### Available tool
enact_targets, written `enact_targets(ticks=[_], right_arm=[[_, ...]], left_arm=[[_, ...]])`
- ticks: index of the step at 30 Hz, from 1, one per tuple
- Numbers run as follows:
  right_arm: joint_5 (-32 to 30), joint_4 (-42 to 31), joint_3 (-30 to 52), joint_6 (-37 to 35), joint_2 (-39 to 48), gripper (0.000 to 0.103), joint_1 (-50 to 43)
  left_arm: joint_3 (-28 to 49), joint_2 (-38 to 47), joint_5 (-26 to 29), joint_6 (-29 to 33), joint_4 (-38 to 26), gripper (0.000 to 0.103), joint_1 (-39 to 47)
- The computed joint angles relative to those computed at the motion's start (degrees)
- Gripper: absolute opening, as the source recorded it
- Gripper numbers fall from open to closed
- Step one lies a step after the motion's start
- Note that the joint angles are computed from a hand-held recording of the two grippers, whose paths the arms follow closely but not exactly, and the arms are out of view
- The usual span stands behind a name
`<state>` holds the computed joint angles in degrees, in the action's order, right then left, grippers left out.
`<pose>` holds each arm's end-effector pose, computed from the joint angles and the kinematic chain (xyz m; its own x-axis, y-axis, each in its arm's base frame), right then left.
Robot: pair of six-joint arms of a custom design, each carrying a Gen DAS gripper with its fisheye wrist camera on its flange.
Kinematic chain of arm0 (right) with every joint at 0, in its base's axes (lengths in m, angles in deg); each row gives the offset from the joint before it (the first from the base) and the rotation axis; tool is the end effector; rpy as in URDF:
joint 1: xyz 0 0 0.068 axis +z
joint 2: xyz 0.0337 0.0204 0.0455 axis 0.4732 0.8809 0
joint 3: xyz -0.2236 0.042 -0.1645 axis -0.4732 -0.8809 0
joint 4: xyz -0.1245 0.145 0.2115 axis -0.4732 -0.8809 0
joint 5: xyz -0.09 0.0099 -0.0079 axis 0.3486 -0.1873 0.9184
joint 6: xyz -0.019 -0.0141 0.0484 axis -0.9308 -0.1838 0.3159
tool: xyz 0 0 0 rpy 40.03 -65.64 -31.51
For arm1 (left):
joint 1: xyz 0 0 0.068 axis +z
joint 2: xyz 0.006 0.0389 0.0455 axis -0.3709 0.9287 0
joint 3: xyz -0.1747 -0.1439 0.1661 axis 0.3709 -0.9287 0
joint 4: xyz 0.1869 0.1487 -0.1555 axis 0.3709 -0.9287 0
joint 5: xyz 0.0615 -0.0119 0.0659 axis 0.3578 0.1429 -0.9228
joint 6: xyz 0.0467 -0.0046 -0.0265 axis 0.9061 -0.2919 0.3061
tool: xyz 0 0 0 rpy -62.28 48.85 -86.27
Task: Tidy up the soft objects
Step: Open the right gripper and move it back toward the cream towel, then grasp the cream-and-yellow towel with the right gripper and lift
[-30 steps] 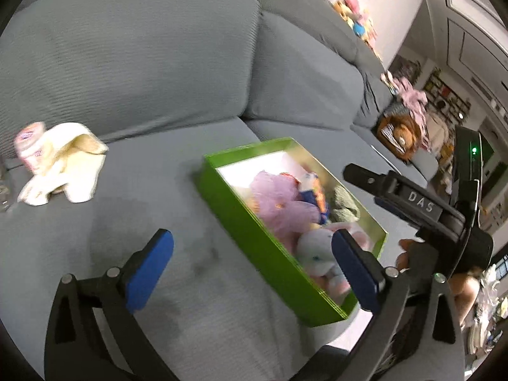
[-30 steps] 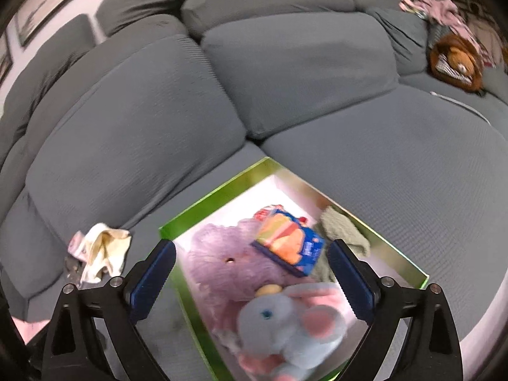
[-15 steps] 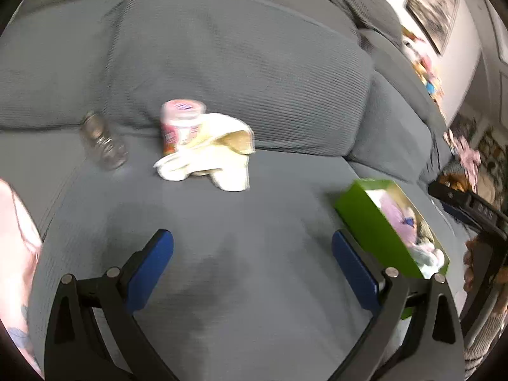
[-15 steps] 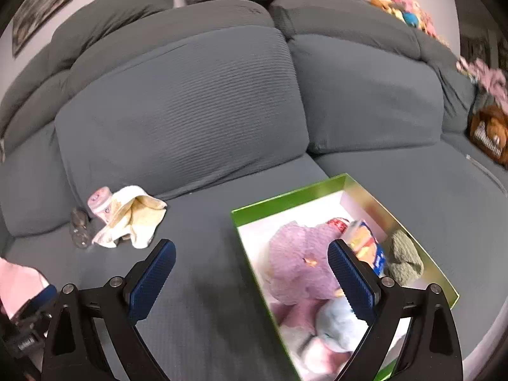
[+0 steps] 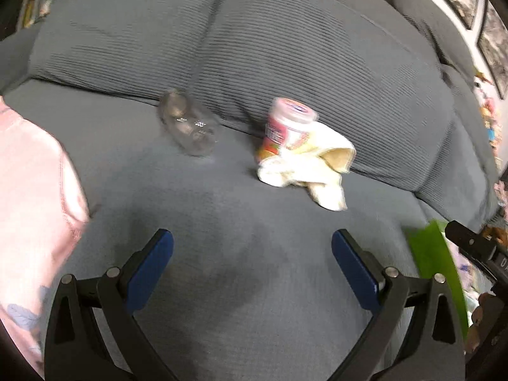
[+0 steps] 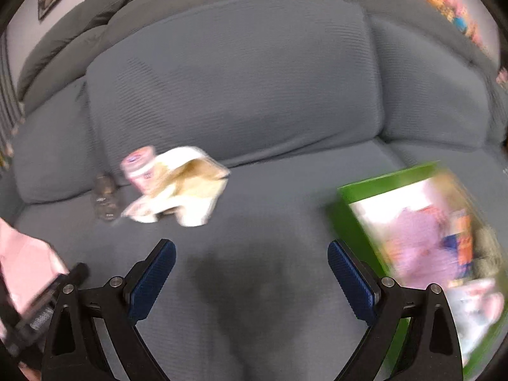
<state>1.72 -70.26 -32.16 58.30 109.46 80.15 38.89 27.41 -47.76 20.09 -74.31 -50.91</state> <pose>0.1818 0.1959 0.2342 -0.6070 0.2810 -0.7434 0.2066 0.9590 0.1938 0.2157 -0.1130 0.1830 -0.6679 -0.2221 -0.7103 0.0073 0.9524 -0.3047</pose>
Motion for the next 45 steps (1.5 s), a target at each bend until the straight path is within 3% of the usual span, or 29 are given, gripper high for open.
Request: enact_targets(ticks=[3,7,12,17,20,21,23,24,25,29,33,35,39,42,45], right_arm=[[-10.76,9.25,1.05,-3.10,4.65,0.097,-5.83],[-19.85,14.60,9.54,-7.06,14.74,0.097,-12.58],[-27.14,12.55,23.90,-4.62,28.84,0.096,-19.26],[-29.28,10.53,30.82,-1.68,37.81,0.078,-22.23],[-34.26,11.37,31.26,-0.56,41.52,0.070,-23.33],[-34.28,13.22,30.19,-0.63,41.65,0.065,-23.22],[-29.70,11.73,30.88,-2.45,41.99,0.042,-21.68],[-28.80,10.18,31.82,-3.36,42.58,0.014,-21.20],[-29.31,10.21,31.66,-3.99,42.72,0.006,-20.99],[-30.93,17.87,22.67,-4.55,36.77,0.005,-20.03],[-31.95,24.48,11.12,-6.00,24.91,0.004,-17.35],[-30.35,24.13,8.40,-7.29,19.89,0.004,-15.56],[-26.07,14.42,11.45,-7.51,15.87,0.004,-12.67],[-27.45,17.46,7.58,-9.28,8.97,0.004,-12.86],[-22.81,17.74,4.41,-11.84,1.13,0.004,-9.59]], left_arm=[[1.10,0.91,-2.81,-0.44,-1.78,0.100,1.32],[1.07,-0.63,2.81,-0.78,-3.11,0.100,6.14],[1.74,-0.65,7.50,-1.44,-5.26,0.100,10.83],[2.61,0.51,13.16,-2.71,-6.37,0.100,14.61],[3.56,1.23,14.09,-2.71,-7.35,0.100,14.87],[3.69,1.27,13.91,-2.85,-7.39,0.100,14.68],[4.15,2.02,13.38,-2.93,-7.24,0.100,14.37],[4.25,2.26,13.19,-2.84,-7.39,0.100,14.24],[4.36,2.44,13.10,-2.68,-7.64,0.100,14.09],[4.14,2.36,12.63,-2.53,-8.04,0.100,14.00],[3.99,2.42,12.70,-2.87,-7.84,0.100,14.09],[3.89,2.44,12.20,-3.31,-8.05,0.100,13.72],[4.16,2.97,12.02,-3.09,-8.86,0.100,12.84],[4.04,2.59,12.31,-2.90,-8.71,0.100,13.34],[3.92,2.35,13.52,-3.07,-8.64,0.100,13.99]])
